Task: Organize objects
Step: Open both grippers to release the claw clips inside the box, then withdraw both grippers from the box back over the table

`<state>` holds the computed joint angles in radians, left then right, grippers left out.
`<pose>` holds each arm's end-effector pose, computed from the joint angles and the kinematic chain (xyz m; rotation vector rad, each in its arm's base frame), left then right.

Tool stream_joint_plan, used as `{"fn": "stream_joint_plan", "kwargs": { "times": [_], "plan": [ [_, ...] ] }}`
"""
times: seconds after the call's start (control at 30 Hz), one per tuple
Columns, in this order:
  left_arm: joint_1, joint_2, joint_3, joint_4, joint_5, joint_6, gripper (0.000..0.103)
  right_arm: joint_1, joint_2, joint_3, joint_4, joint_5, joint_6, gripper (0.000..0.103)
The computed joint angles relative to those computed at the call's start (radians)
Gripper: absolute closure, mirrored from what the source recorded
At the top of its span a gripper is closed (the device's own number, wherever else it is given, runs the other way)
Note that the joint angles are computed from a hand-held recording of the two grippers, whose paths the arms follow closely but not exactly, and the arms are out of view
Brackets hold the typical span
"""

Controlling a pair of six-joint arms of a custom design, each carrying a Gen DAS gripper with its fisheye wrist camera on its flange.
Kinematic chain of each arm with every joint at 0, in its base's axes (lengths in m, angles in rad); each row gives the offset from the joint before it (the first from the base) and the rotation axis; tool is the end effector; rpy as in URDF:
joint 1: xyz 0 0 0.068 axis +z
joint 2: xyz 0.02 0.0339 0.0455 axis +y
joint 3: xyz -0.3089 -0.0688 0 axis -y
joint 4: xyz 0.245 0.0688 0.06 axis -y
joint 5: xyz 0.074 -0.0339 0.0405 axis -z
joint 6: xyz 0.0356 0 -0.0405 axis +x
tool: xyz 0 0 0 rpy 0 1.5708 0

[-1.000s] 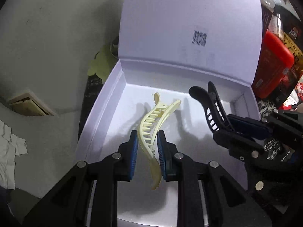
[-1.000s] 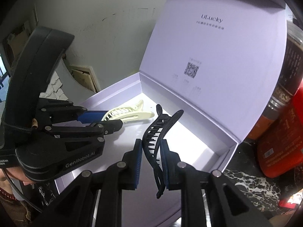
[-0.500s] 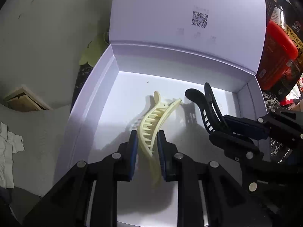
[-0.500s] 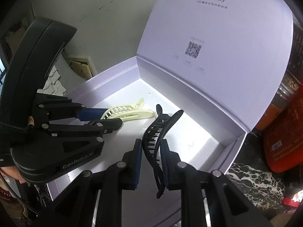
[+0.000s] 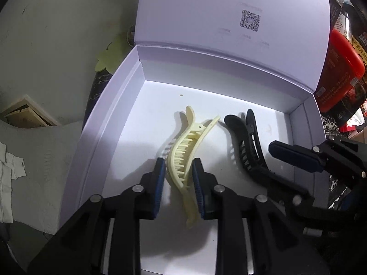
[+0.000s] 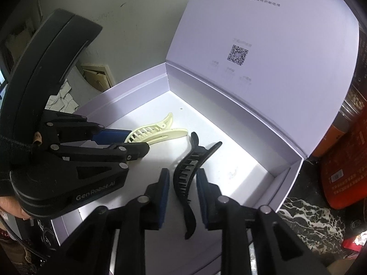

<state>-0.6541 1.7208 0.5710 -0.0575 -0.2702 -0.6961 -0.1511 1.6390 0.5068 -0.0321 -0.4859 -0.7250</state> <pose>0.2118 -0.1504 0.1186 -0.1237 2.6897 -0.0235 0.2409 -0.0199 0.1285 -0.8474 2.4111 0.3497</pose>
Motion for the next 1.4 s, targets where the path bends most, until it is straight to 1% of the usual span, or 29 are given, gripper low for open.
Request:
{"fn": "stream_joint_plan", "kwargs": {
  "times": [0.03,0.07,0.13,0.17,0.2,0.3,0.53,0.67,0.7,0.73,0.77,0.8,0.83,0.87,0.9,0.93,0.97,1.0,1.03,1.07,1.13,1.17,1.23,1.3,1.4],
  "plan": [
    [-0.004,-0.006,0.001,-0.005,-0.008,-0.004,0.074,-0.001,-0.007,-0.003,0.002,0.001,0.0,0.065],
    [-0.01,-0.013,0.003,-0.011,-0.019,-0.006,0.069,-0.001,-0.012,-0.004,0.002,0.005,0.001,0.062],
    [-0.027,-0.028,0.011,-0.035,-0.05,-0.014,0.059,-0.005,-0.022,-0.005,0.003,0.009,0.0,0.061],
    [-0.039,-0.036,0.018,-0.055,-0.074,-0.02,0.051,-0.008,-0.027,-0.004,-0.001,0.01,-0.001,0.061],
    [-0.049,-0.042,0.022,-0.065,-0.092,-0.023,0.047,-0.013,-0.034,-0.001,-0.008,0.009,0.0,0.061],
    [-0.07,-0.069,0.027,-0.089,-0.129,-0.033,0.046,-0.026,-0.061,0.001,-0.023,0.002,-0.002,0.061],
    [-0.083,-0.134,0.029,-0.136,-0.141,-0.057,0.046,-0.055,-0.126,0.016,-0.08,-0.013,-0.009,0.061],
    [-0.112,-0.186,0.032,-0.177,-0.175,-0.089,0.046,-0.081,-0.168,0.028,-0.115,-0.022,-0.012,0.061],
    [-0.126,-0.166,0.054,-0.165,-0.174,-0.09,0.046,-0.088,-0.178,0.032,-0.126,-0.025,-0.012,0.061],
    [-0.136,-0.196,0.03,-0.183,-0.194,-0.112,0.046,-0.059,-0.212,0.016,-0.117,-0.012,0.027,0.061],
    [-0.144,-0.216,0.032,-0.198,-0.203,-0.119,0.046,-0.068,-0.234,0.012,-0.132,-0.016,0.025,0.06],
    [-0.114,-0.218,0.049,-0.199,-0.195,-0.088,0.046,-0.078,-0.251,0.016,-0.146,-0.021,0.026,0.06],
    [-0.111,-0.217,0.044,-0.188,-0.198,-0.085,0.046,-0.086,-0.265,0.019,-0.157,-0.027,0.024,0.059],
    [-0.113,-0.229,0.044,-0.197,-0.207,-0.086,0.046,-0.125,-0.296,0.01,-0.211,-0.045,-0.022,0.058],
    [-0.097,-0.248,0.029,-0.186,-0.206,-0.067,0.046,-0.114,-0.278,-0.002,-0.134,-0.053,0.008,0.057],
    [-0.089,-0.271,0.016,-0.187,-0.208,-0.055,0.046,-0.11,-0.281,0.005,-0.146,-0.045,0.016,0.056],
    [-0.099,-0.287,0.02,-0.203,-0.219,-0.059,0.046,-0.055,-0.271,-0.029,-0.069,-0.029,0.067,0.055],
    [-0.106,-0.303,0.02,-0.217,-0.228,-0.062,0.046,-0.051,-0.289,-0.031,-0.075,-0.022,0.077,0.054],
    [-0.138,-0.338,0.035,-0.278,-0.249,-0.089,0.046,-0.055,-0.306,-0.033,-0.084,-0.028,0.074,0.054],
    [-0.136,-0.346,0.031,-0.275,-0.256,-0.08,0.046,-0.064,-0.316,-0.033,-0.094,-0.035,0.063,0.054],
    [-0.16,-0.374,0.043,-0.32,-0.28,-0.094,0.046,-0.076,-0.328,-0.048,-0.086,-0.047,0.051,0.054],
    [-0.175,-0.383,0.05,-0.34,-0.292,-0.106,0.046,-0.117,-0.361,-0.055,-0.129,-0.071,0.013,0.054],
    [-0.191,-0.393,0.045,-0.35,-0.305,-0.12,0.046,-0.104,-0.415,-0.04,-0.183,-0.061,0.031,0.054],
    [-0.229,-0.415,0.067,-0.424,-0.327,-0.158,0.046,-0.134,-0.465,-0.041,-0.245,-0.073,0.004,0.053],
    [-0.268,-0.421,0.076,-0.461,-0.367,-0.189,0.046,-0.178,-0.486,-0.031,-0.288,-0.09,-0.034,0.053]
  ]
}}
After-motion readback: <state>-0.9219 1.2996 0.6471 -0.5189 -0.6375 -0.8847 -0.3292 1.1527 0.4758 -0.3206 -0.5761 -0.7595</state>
